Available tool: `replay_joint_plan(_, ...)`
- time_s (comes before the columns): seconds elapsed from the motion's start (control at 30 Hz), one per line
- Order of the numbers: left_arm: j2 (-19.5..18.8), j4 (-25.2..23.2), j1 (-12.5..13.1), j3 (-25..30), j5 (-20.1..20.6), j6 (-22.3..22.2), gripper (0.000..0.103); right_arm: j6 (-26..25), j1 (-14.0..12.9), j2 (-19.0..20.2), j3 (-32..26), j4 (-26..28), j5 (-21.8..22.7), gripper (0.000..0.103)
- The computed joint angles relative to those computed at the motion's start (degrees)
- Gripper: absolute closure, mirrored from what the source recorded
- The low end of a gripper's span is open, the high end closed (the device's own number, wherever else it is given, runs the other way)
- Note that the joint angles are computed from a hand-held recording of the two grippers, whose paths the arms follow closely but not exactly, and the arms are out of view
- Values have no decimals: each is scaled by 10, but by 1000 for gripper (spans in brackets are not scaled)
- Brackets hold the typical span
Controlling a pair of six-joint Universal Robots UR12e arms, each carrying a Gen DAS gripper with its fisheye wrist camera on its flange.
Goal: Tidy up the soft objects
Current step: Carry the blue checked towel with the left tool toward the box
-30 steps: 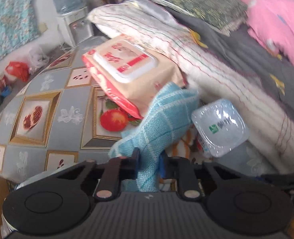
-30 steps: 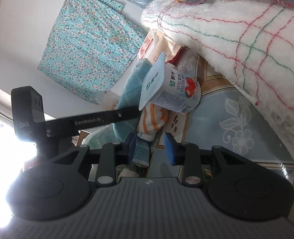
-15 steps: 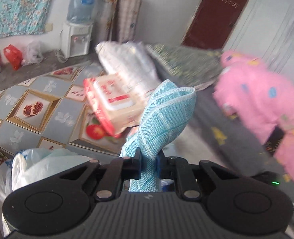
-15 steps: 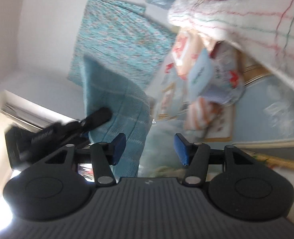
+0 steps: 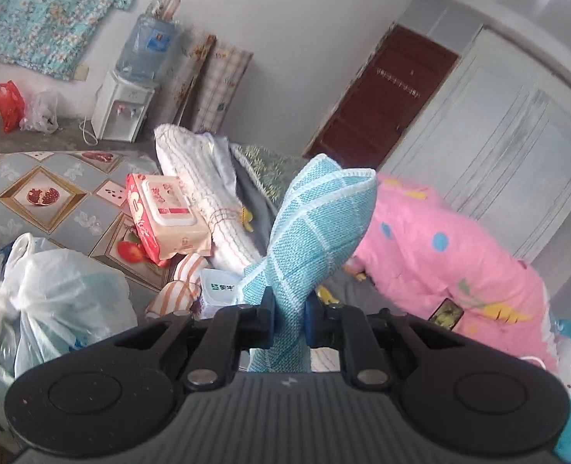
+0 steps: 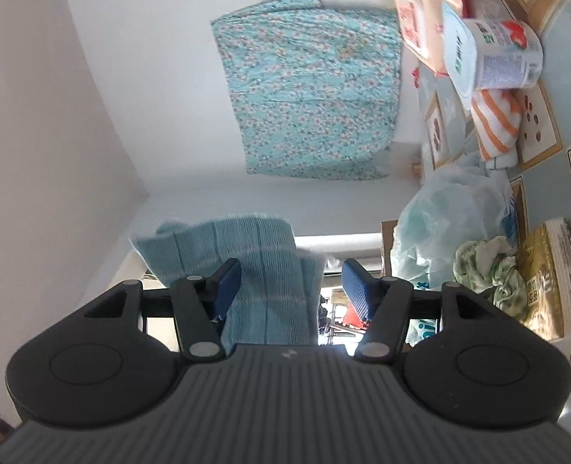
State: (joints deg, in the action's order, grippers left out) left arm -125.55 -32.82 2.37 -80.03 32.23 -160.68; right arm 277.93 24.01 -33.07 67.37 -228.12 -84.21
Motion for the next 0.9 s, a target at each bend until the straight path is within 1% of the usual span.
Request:
replay_joint_plan(0.07, 5, 22, 4, -17, -10, -15, 89, -13, 2, -7, 9, -2, -1, 45)
replay_joint_plan(0.17, 10, 40, 10, -38, -24, -33, 89, -25, 3, -14, 14, 0, 21, 45)
replay_joint_plan(0.23, 11, 70, 13, -52, -29, -58, 89, -47, 4, -27, 28, 20, 30, 45)
replay_joint_plan(0.27, 11, 84, 16, -58, -34, -70, 89, -66, 6, -35, 39, 33, 27, 45)
replay_joint_plan(0.33, 10, 108, 21, -69, -43, -90, 89, -107, 12, -56, 67, 66, 3, 45)
replay_joint_plan(0.4, 12, 136, 25, -81, -39, -108, 89, -141, 19, -71, 88, 82, -25, 45)
replay_joint_plan(0.43, 13, 147, 26, -86, -35, -111, 89, -147, 20, -74, 92, 81, -26, 45)
replay_joint_plan(0.5, 15, 151, 28, -94, -39, -113, 89, -140, 19, -69, 87, 63, -4, 45)
replay_joint_plan(0.6, 13, 134, 32, -98, -62, -104, 89, -129, 18, -65, 75, 74, 35, 45)
replay_joint_plan(0.63, 13, 136, 34, -101, -67, -103, 88, -121, 18, -62, 71, 78, 45, 45)
replay_joint_plan(0.7, 11, 155, 37, -106, -70, -113, 88, -94, 18, -51, 56, 68, 58, 45)
replay_joint_plan(0.73, 11, 149, 39, -107, -74, -112, 88, -80, 18, -45, 49, 58, 63, 44)
replay_joint_plan(0.8, 11, 119, 43, -107, -86, -100, 88, -54, 18, -30, 30, 36, 74, 44)
replay_joint_plan(0.83, 10, 117, 44, -107, -88, -103, 88, -55, 18, -29, 28, 39, 77, 44)
replay_joint_plan(0.9, 8, 140, 46, -110, -82, -122, 88, -72, 19, -34, 29, 61, 73, 44)
